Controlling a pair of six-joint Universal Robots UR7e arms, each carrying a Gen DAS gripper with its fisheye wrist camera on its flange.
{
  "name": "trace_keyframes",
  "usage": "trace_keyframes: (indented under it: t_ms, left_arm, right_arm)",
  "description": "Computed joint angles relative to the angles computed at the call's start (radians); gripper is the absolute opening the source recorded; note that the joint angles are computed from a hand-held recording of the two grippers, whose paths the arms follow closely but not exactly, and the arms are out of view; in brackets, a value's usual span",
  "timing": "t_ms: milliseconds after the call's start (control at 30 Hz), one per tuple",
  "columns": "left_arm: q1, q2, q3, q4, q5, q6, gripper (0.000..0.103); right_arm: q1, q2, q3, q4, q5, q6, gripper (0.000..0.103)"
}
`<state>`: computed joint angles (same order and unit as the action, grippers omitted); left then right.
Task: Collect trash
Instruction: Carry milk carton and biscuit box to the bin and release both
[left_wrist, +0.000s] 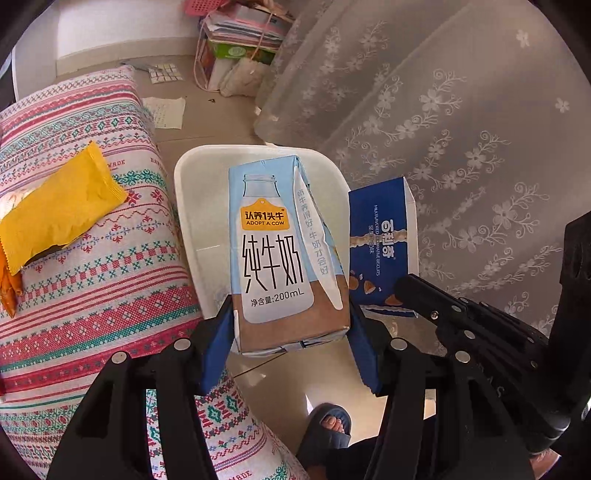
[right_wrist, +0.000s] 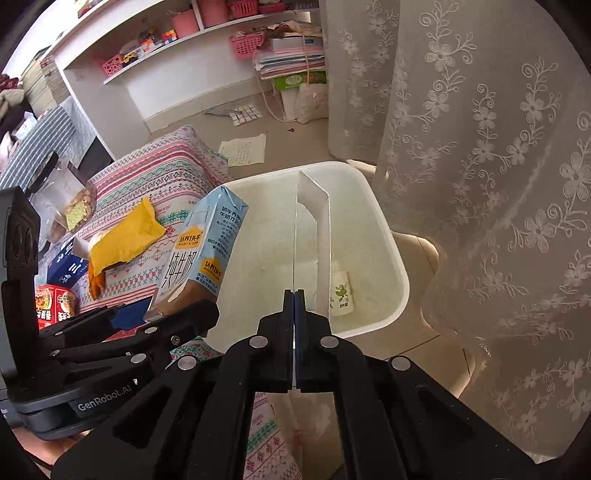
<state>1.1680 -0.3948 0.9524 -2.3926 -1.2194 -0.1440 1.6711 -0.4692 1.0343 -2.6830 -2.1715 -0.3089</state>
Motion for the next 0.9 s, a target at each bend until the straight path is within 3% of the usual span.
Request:
trace_keyframes:
  t_ms: [367, 467, 533, 733, 900]
  left_arm:
    - [0.020, 0.071, -0.099, 0.049, -0.009, -0.003, 0.057]
    - [0.027, 0.078, -0.110, 0.045, -0.007, -0.017, 0.059]
    - [0.032, 0.074, -0.110, 0.046, -0.001, -0.032, 0.062]
    - [0.037, 0.039, -0.070, 0.015, 0.006, -0.038, 0.065]
    - [0.031, 0.005, -0.034, 0.016, 0.046, -0.039, 0.065]
  right_arm:
    - [-0.013, 0.066, -0.103, 0.059, -0.007, -0.001, 0.000]
    - [-0.016, 0.084, -0.134, 0.077, -0.016, 0.006, 0.014]
    - [-0.017, 0.086, -0.138, 0.067, -0.023, 0.008, 0.032]
    - [-0.010, 0.077, -0.127, 0.036, 0.001, -0.005, 0.043]
    - [-0.005, 0.086, -0.145, 0.061, 0.020, 0.019, 0.046]
